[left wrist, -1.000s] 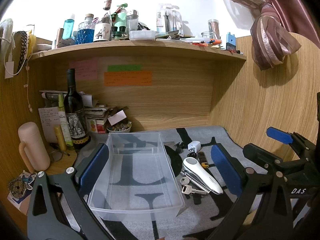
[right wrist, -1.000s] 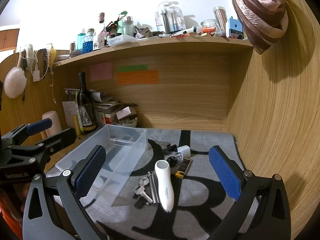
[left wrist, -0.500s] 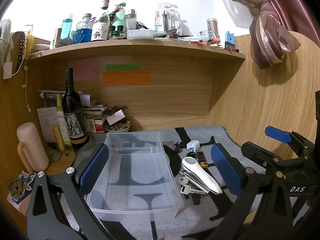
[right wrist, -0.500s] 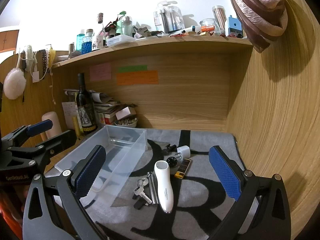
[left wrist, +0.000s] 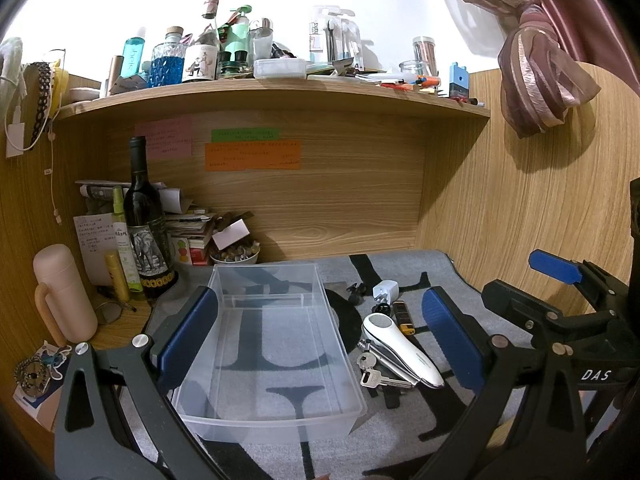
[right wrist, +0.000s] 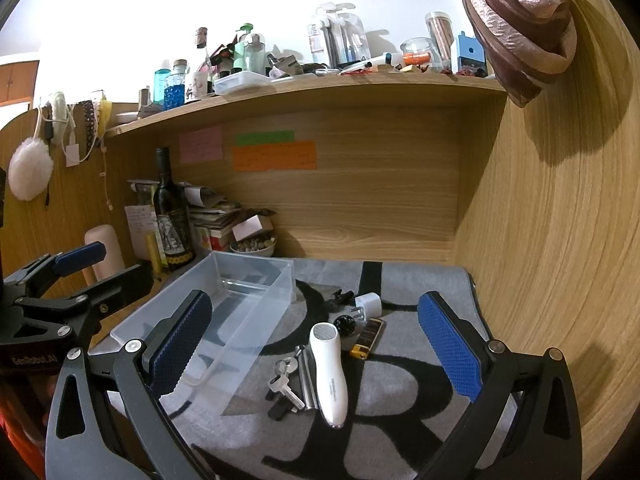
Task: Organize rigid objects
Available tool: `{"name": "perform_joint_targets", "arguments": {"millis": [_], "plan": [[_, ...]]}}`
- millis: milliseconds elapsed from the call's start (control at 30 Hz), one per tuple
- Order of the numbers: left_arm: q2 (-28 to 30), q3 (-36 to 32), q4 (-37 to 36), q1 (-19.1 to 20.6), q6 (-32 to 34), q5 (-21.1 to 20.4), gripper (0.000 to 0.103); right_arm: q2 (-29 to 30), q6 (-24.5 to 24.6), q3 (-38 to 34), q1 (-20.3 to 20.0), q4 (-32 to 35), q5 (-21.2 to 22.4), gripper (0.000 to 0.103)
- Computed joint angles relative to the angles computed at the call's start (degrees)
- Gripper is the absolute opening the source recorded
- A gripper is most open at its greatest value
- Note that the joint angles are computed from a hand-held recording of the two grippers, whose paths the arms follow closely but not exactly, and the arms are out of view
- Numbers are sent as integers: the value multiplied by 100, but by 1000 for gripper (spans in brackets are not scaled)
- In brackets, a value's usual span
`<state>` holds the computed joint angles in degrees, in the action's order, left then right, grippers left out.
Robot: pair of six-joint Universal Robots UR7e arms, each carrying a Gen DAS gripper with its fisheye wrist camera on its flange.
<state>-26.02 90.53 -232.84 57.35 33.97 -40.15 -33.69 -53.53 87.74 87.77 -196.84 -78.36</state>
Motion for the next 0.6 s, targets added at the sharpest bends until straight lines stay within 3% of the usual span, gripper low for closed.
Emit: {"name": "perform_joint_targets", "arguments": {"millis": [600], "plan": [[-30, 30, 89, 34, -99, -62, 103, 9, -8, -16, 14, 24, 7, 103]]}}
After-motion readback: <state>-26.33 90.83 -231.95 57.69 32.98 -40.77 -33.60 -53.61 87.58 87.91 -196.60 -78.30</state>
